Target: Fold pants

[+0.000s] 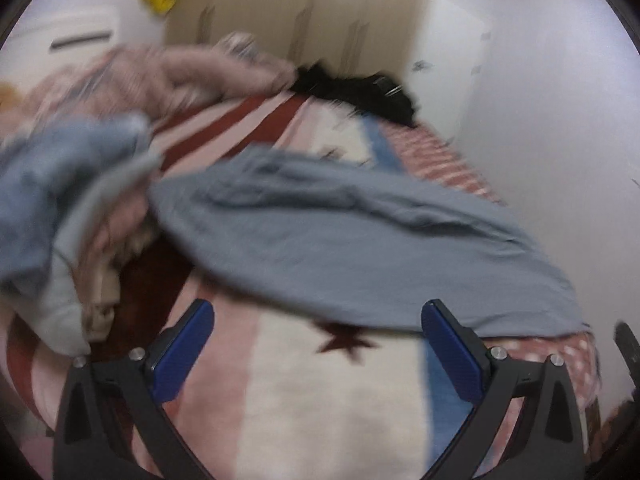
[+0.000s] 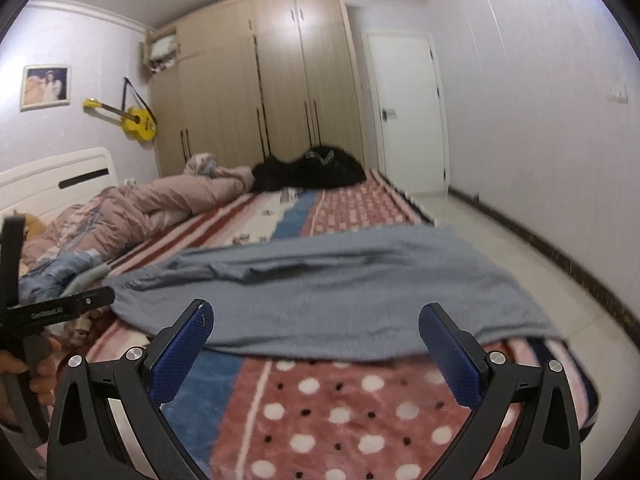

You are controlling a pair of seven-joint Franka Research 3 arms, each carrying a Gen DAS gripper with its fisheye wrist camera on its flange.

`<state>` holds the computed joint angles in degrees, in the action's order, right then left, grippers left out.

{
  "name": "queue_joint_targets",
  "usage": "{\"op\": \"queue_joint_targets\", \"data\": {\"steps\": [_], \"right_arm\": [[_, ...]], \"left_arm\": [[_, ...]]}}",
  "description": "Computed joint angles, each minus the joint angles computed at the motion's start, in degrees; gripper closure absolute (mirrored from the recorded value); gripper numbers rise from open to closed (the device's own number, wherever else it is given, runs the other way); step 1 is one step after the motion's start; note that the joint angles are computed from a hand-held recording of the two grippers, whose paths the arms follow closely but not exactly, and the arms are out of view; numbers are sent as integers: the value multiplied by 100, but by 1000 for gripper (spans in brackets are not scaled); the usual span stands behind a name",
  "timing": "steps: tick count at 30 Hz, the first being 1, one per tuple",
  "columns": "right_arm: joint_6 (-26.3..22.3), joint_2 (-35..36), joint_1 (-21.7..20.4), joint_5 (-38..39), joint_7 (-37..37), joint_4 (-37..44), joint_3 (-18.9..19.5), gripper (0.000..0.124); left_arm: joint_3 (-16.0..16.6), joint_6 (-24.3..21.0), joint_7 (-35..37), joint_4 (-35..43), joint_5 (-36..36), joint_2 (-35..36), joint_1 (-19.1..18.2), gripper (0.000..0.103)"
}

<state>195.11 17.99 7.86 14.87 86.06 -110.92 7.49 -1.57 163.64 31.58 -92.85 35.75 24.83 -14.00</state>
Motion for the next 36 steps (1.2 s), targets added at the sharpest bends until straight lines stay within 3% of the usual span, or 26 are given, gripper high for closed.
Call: {"op": "queue_joint_targets", "data": {"steps": [2, 5, 8, 11, 14, 17, 18, 21, 23, 27, 29, 33, 36], "right_arm": [[-341, 205, -126, -12, 46, 252, 36, 21], [-1045, 513, 54, 309, 224, 695, -376, 21], [-1619, 870, -534, 771, 158, 1163, 43, 21], [-2045, 1231, -926, 1282, 60, 1630, 282, 22], [-2051, 1535, -1426, 1867, -516, 1966, 803, 23], [-2151, 1719, -1431, 2201, -564, 2307, 749, 27], [-2152, 1727, -1379, 2272, -529, 2348, 674, 29], [-2185, 1775, -824, 2040, 139, 2514, -122, 47], [-2256, 1863, -385, 1660, 827, 2659, -798, 57], [-2580, 2025, 118, 960, 1936, 2888, -1709, 82], [-2934, 2119, 358, 507, 2435, 3042, -2152, 110], [-2675, 1899, -49, 354, 2131, 2787, -1604, 117], [-2701, 1799, -509, 351, 1551, 2859, -1001, 118]], "left_arm": [[-215, -131, 296, 243, -424, 291, 249, 1], [-567, -23, 814, 572, -1146, 703, 607, 3], [-946, -68, 1390, 1178, -1868, 1245, 913, 13], [-673, -497, 1448, 1949, -2038, 1685, 687, 22], [-470, -809, 1485, 2553, -2062, 2001, 545, 41], [-360, -1125, 1481, 3057, -2096, 2253, 484, 68], [-316, -1179, 1453, 3123, -2084, 2276, 466, 81], [-268, -1007, 1375, 2918, -2053, 2149, 494, 95], [-177, -841, 1286, 2624, -1937, 1953, 462, 97], [-128, -657, 1222, 2135, -1744, 1582, 446, 98], [-104, -620, 1215, 1943, -1638, 1408, 427, 98], [-164, -693, 1332, 1860, -1544, 1221, 444, 98], [-198, -1015, 1566, 2259, -1491, 1338, 420, 98]]}}
